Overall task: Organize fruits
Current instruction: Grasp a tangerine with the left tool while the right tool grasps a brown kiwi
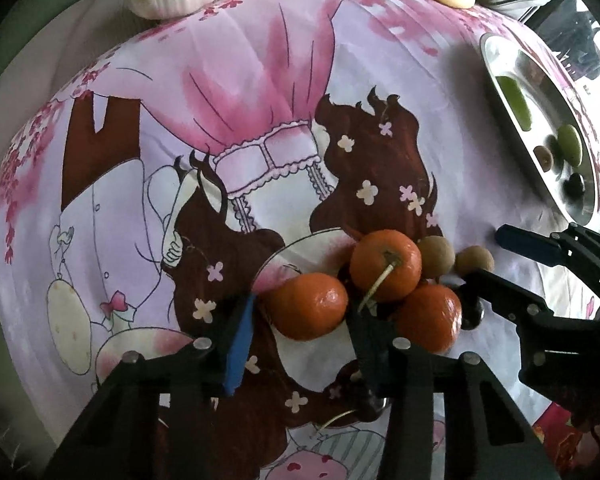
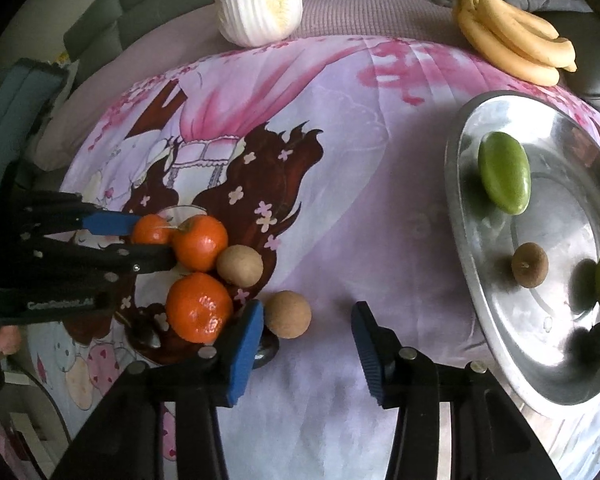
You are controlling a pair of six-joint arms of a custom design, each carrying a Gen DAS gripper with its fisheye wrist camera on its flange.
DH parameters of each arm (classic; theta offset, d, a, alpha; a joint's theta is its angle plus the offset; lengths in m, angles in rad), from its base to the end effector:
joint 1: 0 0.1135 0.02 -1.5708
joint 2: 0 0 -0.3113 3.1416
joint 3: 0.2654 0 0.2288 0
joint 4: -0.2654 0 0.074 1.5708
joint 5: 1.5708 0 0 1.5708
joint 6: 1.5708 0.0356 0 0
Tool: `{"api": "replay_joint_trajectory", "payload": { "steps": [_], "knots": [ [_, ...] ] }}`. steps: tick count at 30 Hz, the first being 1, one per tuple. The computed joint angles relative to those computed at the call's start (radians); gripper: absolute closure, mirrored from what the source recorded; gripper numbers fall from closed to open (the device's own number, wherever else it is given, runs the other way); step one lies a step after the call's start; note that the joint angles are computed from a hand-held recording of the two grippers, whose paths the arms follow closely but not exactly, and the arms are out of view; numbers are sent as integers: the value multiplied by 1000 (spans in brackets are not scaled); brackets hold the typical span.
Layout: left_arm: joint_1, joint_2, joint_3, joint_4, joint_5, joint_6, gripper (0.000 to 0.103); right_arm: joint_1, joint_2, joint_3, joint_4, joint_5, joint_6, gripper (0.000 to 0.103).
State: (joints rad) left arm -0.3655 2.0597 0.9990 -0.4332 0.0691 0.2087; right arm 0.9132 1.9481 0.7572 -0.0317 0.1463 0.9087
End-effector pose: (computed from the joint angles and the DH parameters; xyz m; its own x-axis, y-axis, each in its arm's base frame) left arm 0.3118 -0.1220 0.1158 -0.8361 0.5413 -0.0894 0.5466 0.8358 -0.0514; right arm 0.1933 0.2418 0.1174 -0.9468 0.0506 -0.3178 -0.0095 0.9827 0.1849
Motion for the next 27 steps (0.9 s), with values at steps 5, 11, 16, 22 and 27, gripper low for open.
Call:
{"api": "replay_joint_trajectory", "payload": {
  "steps": [5,11,16,22,27],
  "knots": [
    [-16,44,18,25,-17,-12,56,2,4,19,-17,-14,-1,63],
    [-26,63,42,1,-36,-2,64,-7,6,16,-10,-40,13,64],
    [-42,43,14,9,-44,-15,65,-30,-10,-18,38,-94,16,74],
    [-66,23,-15,20,-52,-55,65,-30,-21,-32,57,-112,38,77],
    [-78,-17,-51,35,-39,-103,65,-38,-49,-77,100,-130,64,77]
  ]
}}
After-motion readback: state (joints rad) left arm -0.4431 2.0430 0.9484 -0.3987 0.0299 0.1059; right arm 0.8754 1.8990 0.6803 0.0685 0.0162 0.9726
